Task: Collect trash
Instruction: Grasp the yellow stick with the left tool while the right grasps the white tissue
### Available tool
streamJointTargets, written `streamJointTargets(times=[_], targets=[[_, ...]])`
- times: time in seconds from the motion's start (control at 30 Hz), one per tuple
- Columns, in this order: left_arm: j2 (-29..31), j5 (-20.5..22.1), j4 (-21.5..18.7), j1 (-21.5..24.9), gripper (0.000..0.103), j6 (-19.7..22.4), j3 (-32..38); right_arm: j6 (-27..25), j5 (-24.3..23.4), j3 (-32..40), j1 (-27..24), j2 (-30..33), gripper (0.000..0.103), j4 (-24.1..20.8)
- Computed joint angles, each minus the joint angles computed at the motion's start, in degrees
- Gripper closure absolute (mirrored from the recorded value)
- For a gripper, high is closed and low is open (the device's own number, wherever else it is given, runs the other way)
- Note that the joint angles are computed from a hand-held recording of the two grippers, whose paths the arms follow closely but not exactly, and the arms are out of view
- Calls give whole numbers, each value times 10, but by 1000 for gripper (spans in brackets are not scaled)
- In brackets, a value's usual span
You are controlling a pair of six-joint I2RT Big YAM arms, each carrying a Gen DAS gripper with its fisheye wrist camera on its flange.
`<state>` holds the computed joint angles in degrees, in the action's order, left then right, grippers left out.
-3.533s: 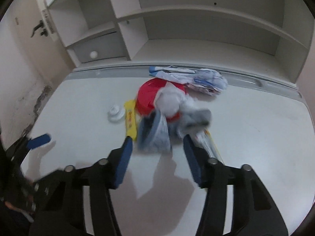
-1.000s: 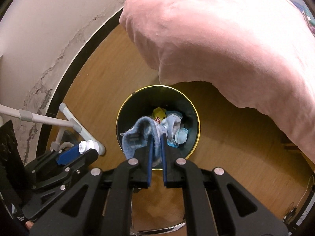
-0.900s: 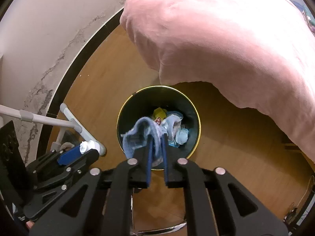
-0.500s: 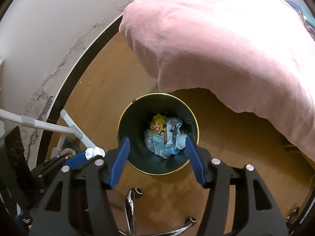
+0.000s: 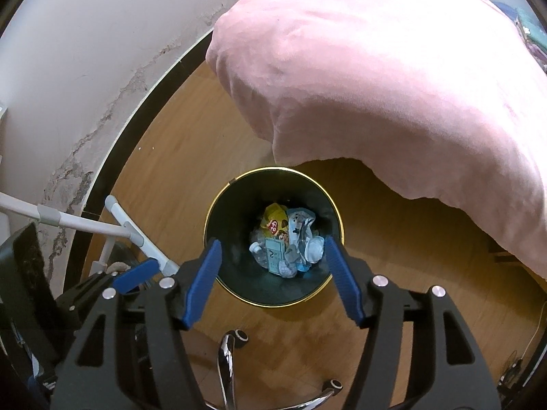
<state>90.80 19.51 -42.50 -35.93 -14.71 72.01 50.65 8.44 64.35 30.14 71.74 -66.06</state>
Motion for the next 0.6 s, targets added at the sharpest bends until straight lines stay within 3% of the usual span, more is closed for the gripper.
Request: streamJointTargets(times=[0.1, 0.17, 0.23, 0.37, 0.47, 0.6], targets=[[-53, -34, 10, -4, 30, 6, -16, -1, 35, 16, 9, -9, 38, -12], [-99, -43, 1, -5, 16, 12, -24, -3, 86, 42, 30, -19, 33, -30], [-145, -61, -15, -4, 12, 30, -25, -5, 122, 73, 53, -24, 31, -43], [-257, -137, -91, 16, 9, 73, -10, -24, 124, 139, 106, -24, 31, -14], [-331, -160, -164, 83, 8, 114, 8, -64, 110, 212, 164, 17, 31, 12], [-387, -179, -255, 266, 7, 180, 25, -178, 76, 388, 237, 148, 31, -9]])
